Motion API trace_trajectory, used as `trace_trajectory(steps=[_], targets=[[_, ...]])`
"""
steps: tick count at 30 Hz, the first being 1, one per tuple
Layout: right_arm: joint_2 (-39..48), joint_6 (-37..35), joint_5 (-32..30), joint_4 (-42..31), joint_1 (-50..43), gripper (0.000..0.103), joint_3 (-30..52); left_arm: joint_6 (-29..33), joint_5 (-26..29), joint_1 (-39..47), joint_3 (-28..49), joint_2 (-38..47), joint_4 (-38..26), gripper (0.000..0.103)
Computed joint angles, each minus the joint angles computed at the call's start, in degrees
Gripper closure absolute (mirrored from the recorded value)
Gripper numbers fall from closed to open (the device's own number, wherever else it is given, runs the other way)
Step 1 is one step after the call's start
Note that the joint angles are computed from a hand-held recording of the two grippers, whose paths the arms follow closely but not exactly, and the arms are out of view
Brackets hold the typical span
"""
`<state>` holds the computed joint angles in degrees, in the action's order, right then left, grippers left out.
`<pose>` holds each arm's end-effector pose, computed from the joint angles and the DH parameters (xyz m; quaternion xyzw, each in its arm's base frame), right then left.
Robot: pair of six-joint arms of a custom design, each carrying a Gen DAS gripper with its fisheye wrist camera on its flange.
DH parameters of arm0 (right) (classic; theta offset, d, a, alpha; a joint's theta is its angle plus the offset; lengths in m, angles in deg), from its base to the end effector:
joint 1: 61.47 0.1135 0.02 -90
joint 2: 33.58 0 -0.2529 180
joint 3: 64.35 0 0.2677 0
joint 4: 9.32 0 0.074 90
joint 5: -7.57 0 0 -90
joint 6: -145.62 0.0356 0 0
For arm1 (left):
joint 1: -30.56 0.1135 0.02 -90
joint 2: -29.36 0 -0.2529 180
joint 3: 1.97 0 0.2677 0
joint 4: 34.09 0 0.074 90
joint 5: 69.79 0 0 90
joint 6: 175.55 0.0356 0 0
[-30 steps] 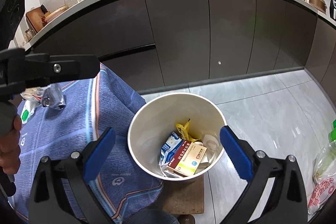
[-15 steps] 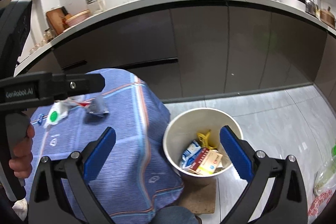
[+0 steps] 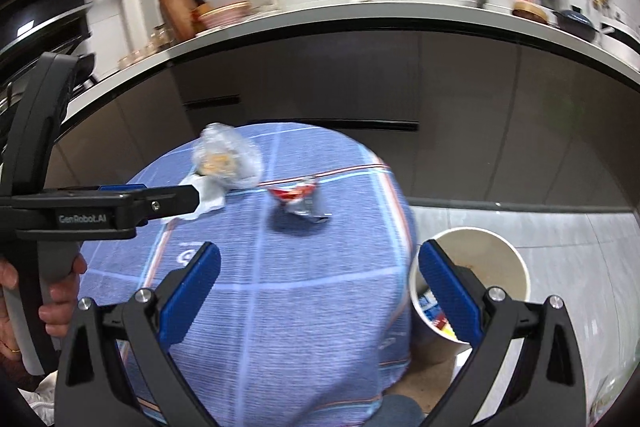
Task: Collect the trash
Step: 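Move both tools back over the table, then grasp the green lid with the left tool while the right tool grasps the red chip bag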
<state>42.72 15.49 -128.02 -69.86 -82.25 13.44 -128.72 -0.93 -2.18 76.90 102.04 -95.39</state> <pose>0.2695 -0.0751 0.2813 -0.2512 0.8585 0.1972 0.4013 0.2359 -0.1364 0.2959 -0.1400 0.9289 -0.0433 0.3400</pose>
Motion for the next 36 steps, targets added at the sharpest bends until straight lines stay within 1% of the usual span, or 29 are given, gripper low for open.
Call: trace_trajectory(steps=[5,9,14,18,26,28,31,36], targets=[[-3.0,3.2,2.6,0.9,6.9,0.004,-2.4,-0.2,1.0,4.5,-5.6,-6.8,-1.6,0.009],[-3.3,6.4,4.4,2.5,12.2,0.004,-3.1,1.1,2.0,8.5,-9.3,-11.3,-2.3,0.009],[-1.7,9.9,8.6,6.4,18.2,0.004,-3.5,3.7,4.0,13.4,-13.2,-15.7,-1.7,0.009],[1.9,13.3,12.3,9.3,21.0,0.004,-2.1,6.7,5.7,17.4,-15.8,-17.4,-0.5,0.009],[9.1,17.4,19.8,14.9,24.9,0.004,1.3,11.7,12.6,26.6,-19.6,-18.5,2.2,0.012],[10.9,18.0,22.1,16.3,25.8,0.004,2.3,13.0,14.3,28.4,-20.0,-18.3,2.8,0.021],[13.5,18.2,23.6,16.9,26.3,0.004,4.4,15.0,17.1,30.9,-20.4,-18.0,3.6,0.027],[17.1,18.5,24.9,17.5,26.6,0.004,7.1,17.4,19.7,33.3,-19.6,-16.4,4.9,0.028]])
